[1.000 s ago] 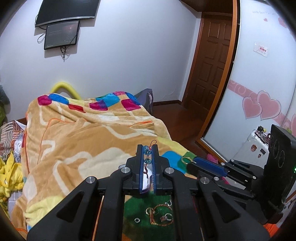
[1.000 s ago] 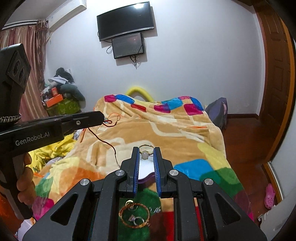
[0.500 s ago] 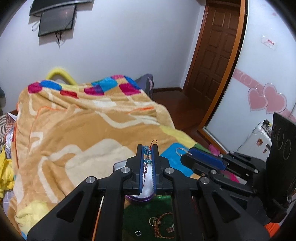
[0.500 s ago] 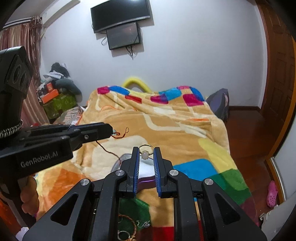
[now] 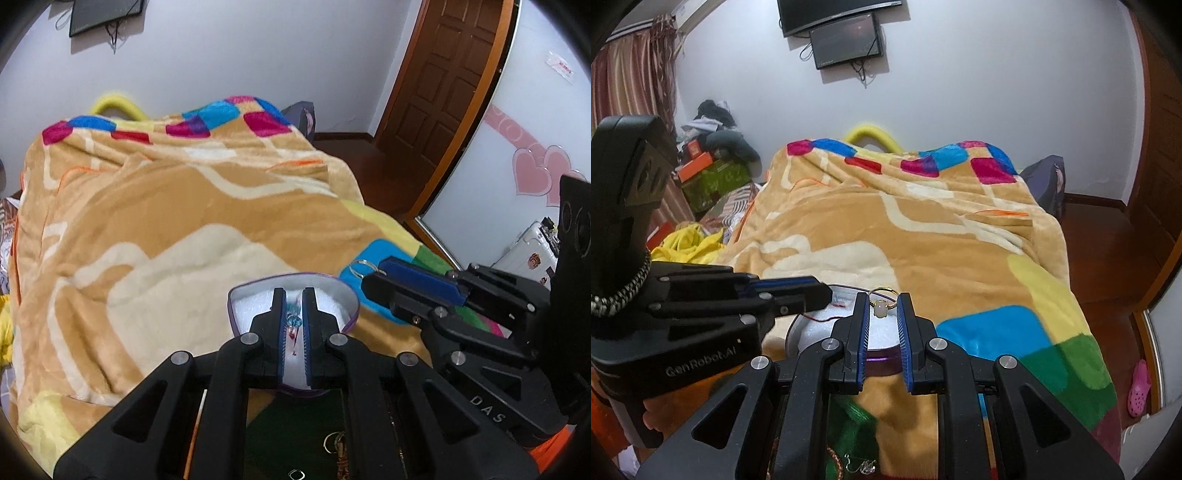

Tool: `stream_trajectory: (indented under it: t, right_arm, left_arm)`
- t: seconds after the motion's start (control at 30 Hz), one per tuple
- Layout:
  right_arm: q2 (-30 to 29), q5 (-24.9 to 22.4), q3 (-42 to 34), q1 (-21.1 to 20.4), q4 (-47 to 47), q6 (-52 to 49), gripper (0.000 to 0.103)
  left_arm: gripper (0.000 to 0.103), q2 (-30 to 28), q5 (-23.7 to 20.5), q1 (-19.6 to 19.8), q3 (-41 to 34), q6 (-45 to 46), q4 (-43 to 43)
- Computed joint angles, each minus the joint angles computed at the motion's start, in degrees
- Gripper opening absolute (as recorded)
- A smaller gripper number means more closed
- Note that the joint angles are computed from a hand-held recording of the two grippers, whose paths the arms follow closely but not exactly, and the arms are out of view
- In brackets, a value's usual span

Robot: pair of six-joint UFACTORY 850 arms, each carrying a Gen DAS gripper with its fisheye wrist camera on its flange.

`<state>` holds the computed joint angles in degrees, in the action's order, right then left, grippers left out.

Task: Organize jewelry
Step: 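Carry both earrings into the purple heart tin and open both tools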

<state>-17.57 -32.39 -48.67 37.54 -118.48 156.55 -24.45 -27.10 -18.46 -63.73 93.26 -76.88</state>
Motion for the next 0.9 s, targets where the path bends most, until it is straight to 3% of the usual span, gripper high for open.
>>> stream_trajectory:
  t: [0.37, 0.63, 0.77, 0.9]
  right_arm:
    - [-2.07, 6.41, -2.50, -2.21, -1.53, -2.37, 0.014]
    - [-2.86, 10.77, -4.02, -2.75, 2.38, -7.25, 0.014]
    - [-2.22, 10.87, -4.12, -2.28, 6.32, -11.14, 0.016]
    - [-0.45, 8.56, -3.41, -0.98, 10.22, -14.73, 0.025]
  left_arm:
    - [0.007, -0.65, 0.20, 0.51, -0.62, -3.63, 2.42]
    - [0.017, 0.11, 0.73, 1.19, -0.30, -3.92, 2.93]
    - [0.022, 1.20, 0.62, 1.49, 0.47, -3.15, 2.40]
    - [0.028, 3.13, 1.05, 1.71, 1.99, -1.13, 1.03]
